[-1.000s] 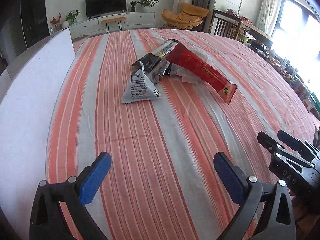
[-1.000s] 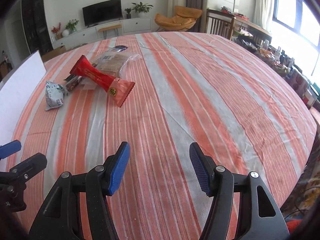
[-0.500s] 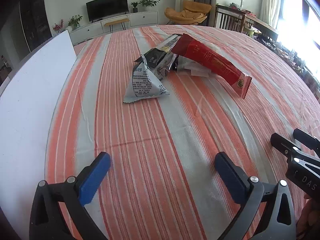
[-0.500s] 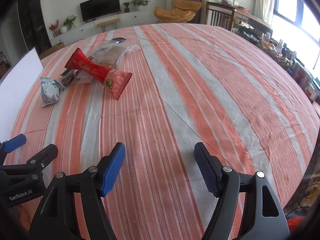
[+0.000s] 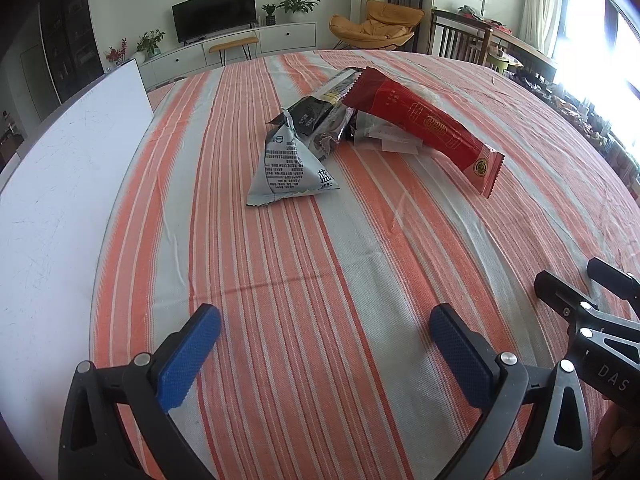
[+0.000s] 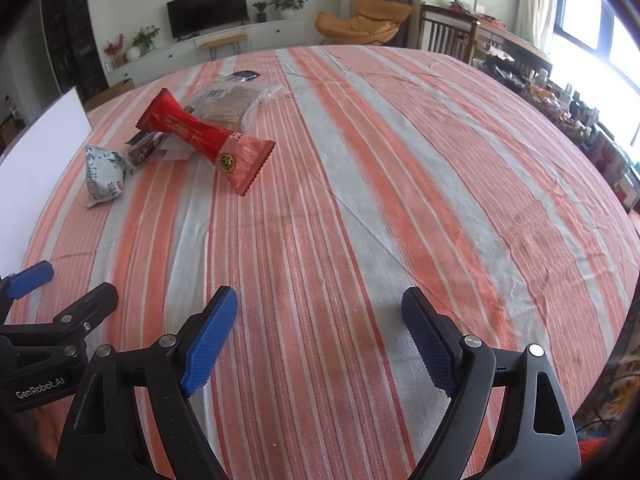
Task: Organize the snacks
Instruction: 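Bring both tools back over the remaining snacks on the table, then reach the left tool to the silver triangle pack and close on it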
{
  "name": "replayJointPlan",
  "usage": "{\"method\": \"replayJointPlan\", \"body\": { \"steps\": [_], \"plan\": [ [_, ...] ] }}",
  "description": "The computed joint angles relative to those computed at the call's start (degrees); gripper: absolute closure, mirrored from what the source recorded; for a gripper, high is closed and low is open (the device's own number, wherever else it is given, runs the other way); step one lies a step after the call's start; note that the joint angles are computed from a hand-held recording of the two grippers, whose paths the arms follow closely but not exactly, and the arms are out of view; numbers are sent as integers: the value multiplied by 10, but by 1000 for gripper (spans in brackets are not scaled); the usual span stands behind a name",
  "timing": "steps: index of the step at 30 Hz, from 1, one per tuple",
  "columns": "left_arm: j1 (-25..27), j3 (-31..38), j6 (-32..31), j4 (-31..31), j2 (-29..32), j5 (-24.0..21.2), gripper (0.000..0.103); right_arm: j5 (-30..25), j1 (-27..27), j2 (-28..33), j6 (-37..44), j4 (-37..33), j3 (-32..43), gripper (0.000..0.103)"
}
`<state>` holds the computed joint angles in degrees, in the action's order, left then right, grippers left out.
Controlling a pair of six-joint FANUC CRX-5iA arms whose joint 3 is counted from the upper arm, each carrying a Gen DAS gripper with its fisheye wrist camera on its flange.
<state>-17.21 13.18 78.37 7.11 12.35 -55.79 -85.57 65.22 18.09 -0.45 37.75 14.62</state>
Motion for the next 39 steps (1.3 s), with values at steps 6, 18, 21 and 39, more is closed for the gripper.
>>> {"method": "replayJointPlan", "body": {
  "steps": [6, 18, 21, 39],
  "plan": [
    [0, 0, 0, 0, 0, 0, 0, 0, 0, 0, 0, 0, 0, 16],
    [0, 0, 0, 0, 0, 0, 0, 0, 0, 0, 0, 0, 0, 16],
    [0, 0, 0, 0, 0, -1, 0, 1, 0, 0, 0, 0, 0, 15],
    [17, 125, 80, 4, 78, -54, 0, 0, 0, 0, 2, 0, 1, 15]
  ]
}}
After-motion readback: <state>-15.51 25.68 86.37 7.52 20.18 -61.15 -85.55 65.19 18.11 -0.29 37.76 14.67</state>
